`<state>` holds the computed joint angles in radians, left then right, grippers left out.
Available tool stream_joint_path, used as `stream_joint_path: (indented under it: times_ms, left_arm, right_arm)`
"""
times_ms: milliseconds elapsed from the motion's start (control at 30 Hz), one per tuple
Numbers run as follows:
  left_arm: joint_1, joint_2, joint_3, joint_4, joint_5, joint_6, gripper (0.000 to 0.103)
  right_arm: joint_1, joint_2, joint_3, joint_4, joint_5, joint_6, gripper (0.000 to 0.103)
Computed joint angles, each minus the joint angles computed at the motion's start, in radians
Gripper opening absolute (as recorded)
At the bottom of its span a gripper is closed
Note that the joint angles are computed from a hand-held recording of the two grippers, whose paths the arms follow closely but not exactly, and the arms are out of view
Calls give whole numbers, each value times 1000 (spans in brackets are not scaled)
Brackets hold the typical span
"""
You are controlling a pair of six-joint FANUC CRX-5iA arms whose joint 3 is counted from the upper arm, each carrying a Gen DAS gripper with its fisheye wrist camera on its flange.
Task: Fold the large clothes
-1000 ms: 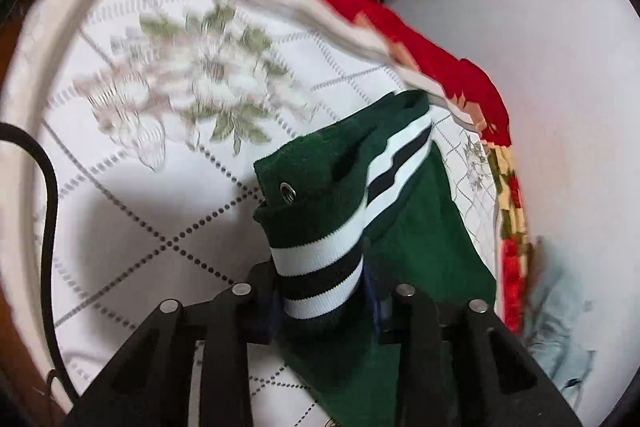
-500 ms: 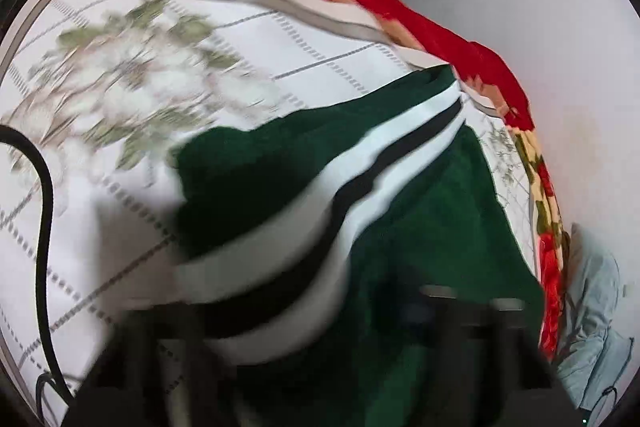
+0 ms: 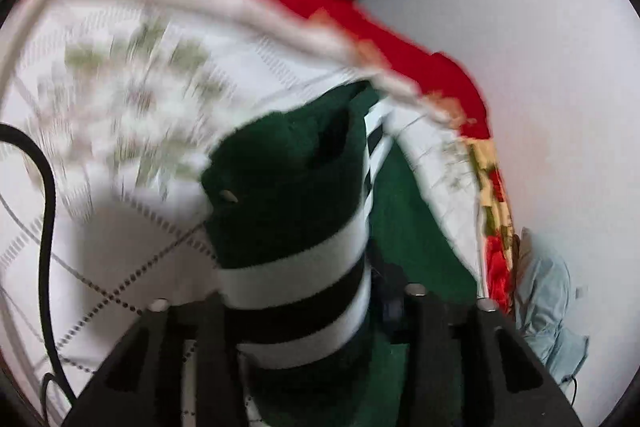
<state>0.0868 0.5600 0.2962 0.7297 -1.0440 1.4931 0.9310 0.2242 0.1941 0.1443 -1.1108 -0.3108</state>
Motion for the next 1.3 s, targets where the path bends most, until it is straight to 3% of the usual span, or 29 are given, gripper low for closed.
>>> stream_joint_path:
  times_ms: [133, 200, 233, 300, 500, 633, 733, 833, 967, 1100, 1233, 1300]
  left_arm:
    - [-14, -1, -53, 11, 46, 22, 48]
    - [-34, -22, -34, -78, 72, 52, 47]
    - [-43, -23, -5, -128, 70, 79, 30]
    - [-51, -14, 62, -186, 51, 102, 24]
    - [-48, 9, 253, -227, 35, 15, 21]
    - [-53, 89, 464, -270, -22, -45, 21]
    - [-69, 109, 529, -255, -58, -124, 20]
    - [-97, 91, 503, -171, -92, -223, 20]
    - [-170, 53, 417, -30, -176, -357, 19]
    - [-245, 29, 315, 63, -287, -423, 19]
    - [-326, 15, 209, 68, -351, -466, 18]
    - [-366, 14, 176, 12, -360, -495, 18]
  right_arm:
    - [4, -13, 11, 24, -109, -6, 62]
    - [11, -36, -11, 36, -146, -42, 62]
    - [12, -43, -18, 42, -161, -58, 62]
    - [27, -74, -53, 60, -184, -111, 62]
    - [73, -133, -114, 72, -232, -235, 62]
    - [96, -132, -148, 68, -151, -265, 62]
    - [98, -122, -207, 41, 10, -279, 62]
    - [105, -113, -269, 39, 151, -317, 62]
    - [126, -128, -340, 125, 225, -437, 63]
    - [143, -163, -394, 152, 262, -468, 63]
    - [144, -165, -396, 143, 263, -434, 63]
    - [140, -162, -393, 143, 266, -425, 63]
